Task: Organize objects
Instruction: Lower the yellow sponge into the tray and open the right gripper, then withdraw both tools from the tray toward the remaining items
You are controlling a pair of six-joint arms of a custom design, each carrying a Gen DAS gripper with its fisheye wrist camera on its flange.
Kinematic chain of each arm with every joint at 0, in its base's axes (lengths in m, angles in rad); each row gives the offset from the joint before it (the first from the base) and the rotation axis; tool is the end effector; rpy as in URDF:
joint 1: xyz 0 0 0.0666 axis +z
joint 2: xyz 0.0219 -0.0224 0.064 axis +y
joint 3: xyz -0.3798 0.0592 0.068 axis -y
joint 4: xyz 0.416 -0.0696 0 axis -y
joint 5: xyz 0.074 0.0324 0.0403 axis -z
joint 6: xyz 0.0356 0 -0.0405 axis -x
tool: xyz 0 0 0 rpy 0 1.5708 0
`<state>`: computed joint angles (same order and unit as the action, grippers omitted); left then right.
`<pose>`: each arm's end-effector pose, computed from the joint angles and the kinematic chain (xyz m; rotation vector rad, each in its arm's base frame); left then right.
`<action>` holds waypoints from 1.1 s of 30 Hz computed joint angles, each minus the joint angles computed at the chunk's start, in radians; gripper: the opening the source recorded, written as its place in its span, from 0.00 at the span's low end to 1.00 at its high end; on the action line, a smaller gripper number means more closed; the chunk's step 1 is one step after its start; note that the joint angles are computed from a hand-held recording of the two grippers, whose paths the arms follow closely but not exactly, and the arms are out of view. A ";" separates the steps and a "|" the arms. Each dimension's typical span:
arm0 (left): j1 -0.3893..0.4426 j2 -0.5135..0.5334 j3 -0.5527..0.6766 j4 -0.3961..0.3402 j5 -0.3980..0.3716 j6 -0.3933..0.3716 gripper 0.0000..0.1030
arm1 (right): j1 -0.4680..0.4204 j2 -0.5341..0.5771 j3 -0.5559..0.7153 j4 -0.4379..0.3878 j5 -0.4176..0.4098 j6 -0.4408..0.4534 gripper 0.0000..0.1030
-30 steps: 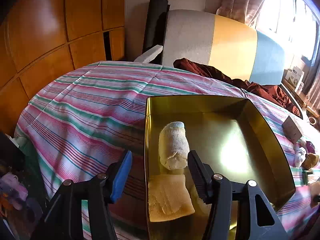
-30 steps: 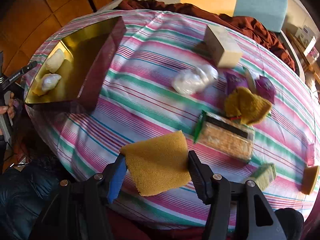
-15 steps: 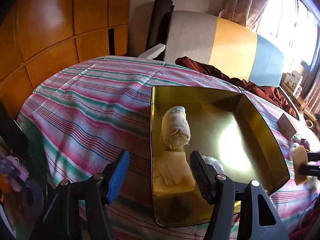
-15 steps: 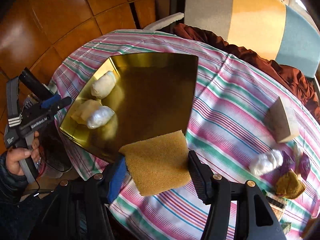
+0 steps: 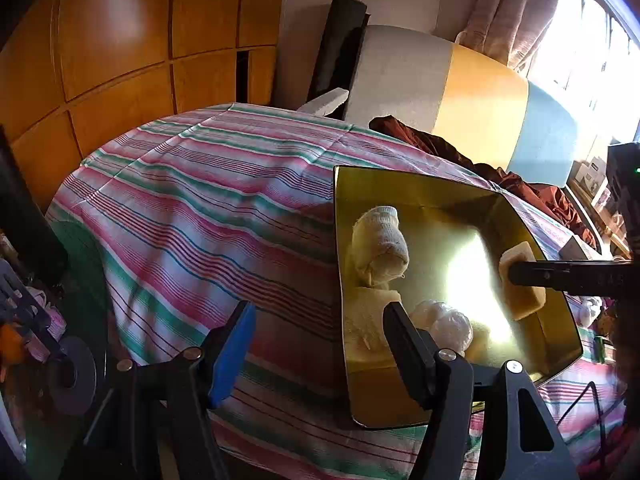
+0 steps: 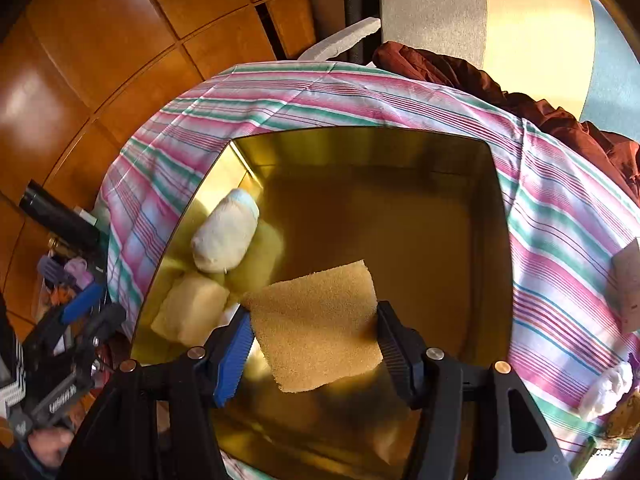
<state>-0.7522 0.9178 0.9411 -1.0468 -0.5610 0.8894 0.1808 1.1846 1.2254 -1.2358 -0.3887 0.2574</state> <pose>0.2427 -0.2017 0.3942 -0.3539 2.3526 -0.0213 0.3877 0.0842 0.4255 -0.6876 2.6216 0.5130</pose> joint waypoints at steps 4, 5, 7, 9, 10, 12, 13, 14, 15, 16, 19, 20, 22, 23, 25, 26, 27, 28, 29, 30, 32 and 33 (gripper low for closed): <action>0.008 -0.017 -0.013 -0.009 0.001 0.018 0.65 | 0.047 0.029 0.001 0.048 -0.006 -0.073 0.63; 0.010 -0.020 -0.015 -0.011 0.002 0.020 0.65 | 0.054 0.039 0.003 0.047 -0.038 -0.077 0.64; 0.012 -0.022 -0.017 -0.015 0.002 0.025 0.65 | 0.064 0.058 0.005 0.032 -0.087 -0.082 0.71; 0.015 -0.024 -0.020 -0.018 0.004 0.029 0.65 | 0.071 0.058 -0.001 0.034 -0.111 -0.083 0.84; 0.015 -0.023 -0.020 -0.021 0.005 0.032 0.66 | 0.071 0.053 -0.008 0.041 -0.120 -0.080 0.85; 0.015 -0.026 -0.020 -0.022 0.002 0.036 0.66 | 0.067 0.042 -0.017 0.041 -0.127 -0.076 0.85; 0.015 -0.026 -0.020 -0.022 -0.001 0.036 0.66 | 0.062 0.036 -0.020 0.039 -0.129 -0.071 0.85; 0.015 -0.026 -0.019 -0.023 -0.003 0.035 0.66 | 0.058 0.028 -0.025 0.039 -0.128 -0.066 0.85; 0.015 -0.026 -0.018 -0.022 -0.005 0.035 0.66 | 0.055 0.019 -0.029 0.041 -0.120 -0.063 0.85; 0.014 -0.026 -0.017 -0.021 -0.007 0.035 0.66 | 0.053 0.007 -0.036 0.046 -0.111 -0.061 0.85; 0.005 -0.019 -0.009 -0.022 -0.013 0.031 0.67 | 0.042 -0.033 -0.055 0.060 -0.088 -0.052 0.86; 0.001 -0.017 -0.005 -0.021 -0.015 0.028 0.67 | 0.038 -0.049 -0.064 0.069 -0.077 -0.047 0.86; -0.006 -0.011 0.003 -0.022 -0.022 0.023 0.70 | 0.031 -0.074 -0.078 0.085 -0.053 -0.046 0.86; -0.010 -0.008 0.007 -0.021 -0.024 0.019 0.70 | 0.026 -0.086 -0.085 0.092 -0.045 -0.048 0.86; -0.017 -0.002 0.015 -0.020 -0.029 0.012 0.70 | 0.011 -0.103 -0.095 0.103 -0.039 -0.050 0.86; -0.021 0.001 0.019 -0.020 -0.031 0.009 0.70 | 0.002 -0.114 -0.101 0.106 -0.036 -0.050 0.86; -0.025 0.005 0.023 -0.021 -0.032 0.008 0.71 | -0.008 -0.123 -0.105 0.110 -0.034 -0.046 0.86; -0.029 0.009 0.028 -0.022 -0.033 0.006 0.71 | -0.017 -0.132 -0.109 0.113 -0.032 -0.042 0.86; -0.032 0.013 0.032 -0.021 -0.033 0.002 0.71 | -0.027 -0.141 -0.113 0.115 -0.028 -0.038 0.86; -0.035 0.017 0.037 -0.020 -0.034 -0.003 0.71 | -0.037 -0.150 -0.118 0.118 -0.025 -0.034 0.87; -0.044 0.027 0.047 -0.018 -0.037 -0.010 0.71 | -0.060 -0.166 -0.124 0.122 -0.020 -0.023 0.86; -0.048 0.032 0.052 -0.016 -0.037 -0.015 0.71 | -0.070 -0.172 -0.125 0.123 -0.018 -0.018 0.86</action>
<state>-0.8001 0.9496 0.9936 -1.0626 -0.5984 0.8746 0.1106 1.0130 1.1000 -1.1133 -0.4062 0.2391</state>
